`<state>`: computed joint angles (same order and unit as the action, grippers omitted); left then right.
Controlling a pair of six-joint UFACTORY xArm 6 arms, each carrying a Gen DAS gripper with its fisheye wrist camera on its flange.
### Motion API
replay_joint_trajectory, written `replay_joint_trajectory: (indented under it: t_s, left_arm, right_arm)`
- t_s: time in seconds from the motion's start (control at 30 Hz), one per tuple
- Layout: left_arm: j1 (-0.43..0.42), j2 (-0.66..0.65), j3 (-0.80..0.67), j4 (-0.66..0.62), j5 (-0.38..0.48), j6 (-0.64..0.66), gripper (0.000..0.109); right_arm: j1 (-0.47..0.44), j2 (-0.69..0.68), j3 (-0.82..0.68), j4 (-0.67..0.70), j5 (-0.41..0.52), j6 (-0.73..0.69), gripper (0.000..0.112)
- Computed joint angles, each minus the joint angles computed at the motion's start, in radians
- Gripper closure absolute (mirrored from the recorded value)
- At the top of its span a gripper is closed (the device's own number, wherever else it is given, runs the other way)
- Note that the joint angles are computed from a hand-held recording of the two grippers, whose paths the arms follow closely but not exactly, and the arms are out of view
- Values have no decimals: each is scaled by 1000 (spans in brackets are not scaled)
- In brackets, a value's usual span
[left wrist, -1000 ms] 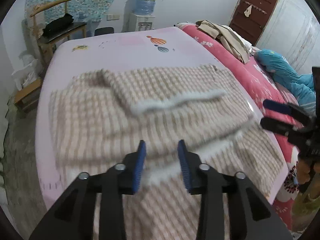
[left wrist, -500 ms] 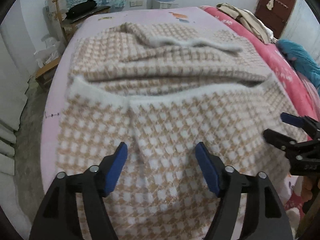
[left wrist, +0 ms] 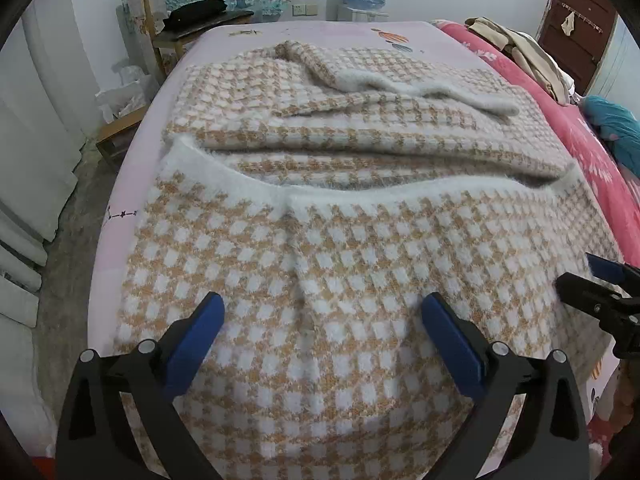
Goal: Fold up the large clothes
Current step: 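Open both tools and withdraw them above the folded coat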
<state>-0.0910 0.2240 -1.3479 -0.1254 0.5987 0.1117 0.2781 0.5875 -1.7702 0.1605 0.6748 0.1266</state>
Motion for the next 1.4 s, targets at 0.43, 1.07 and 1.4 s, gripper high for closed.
replay_joint_trajectory:
  t_s: [0.43, 1.07, 1.4]
  left_arm:
    - [1, 4, -6, 0, 7, 0, 11]
    - [0, 3, -5, 5, -2, 43, 11]
    - [76, -58, 87, -138, -216, 243, 16]
  right_arm:
    - [-28, 25, -54, 42, 55, -18, 17]
    - [8, 105, -180, -31, 68, 22, 17]
    - [5, 109, -184, -27, 81, 15, 16]
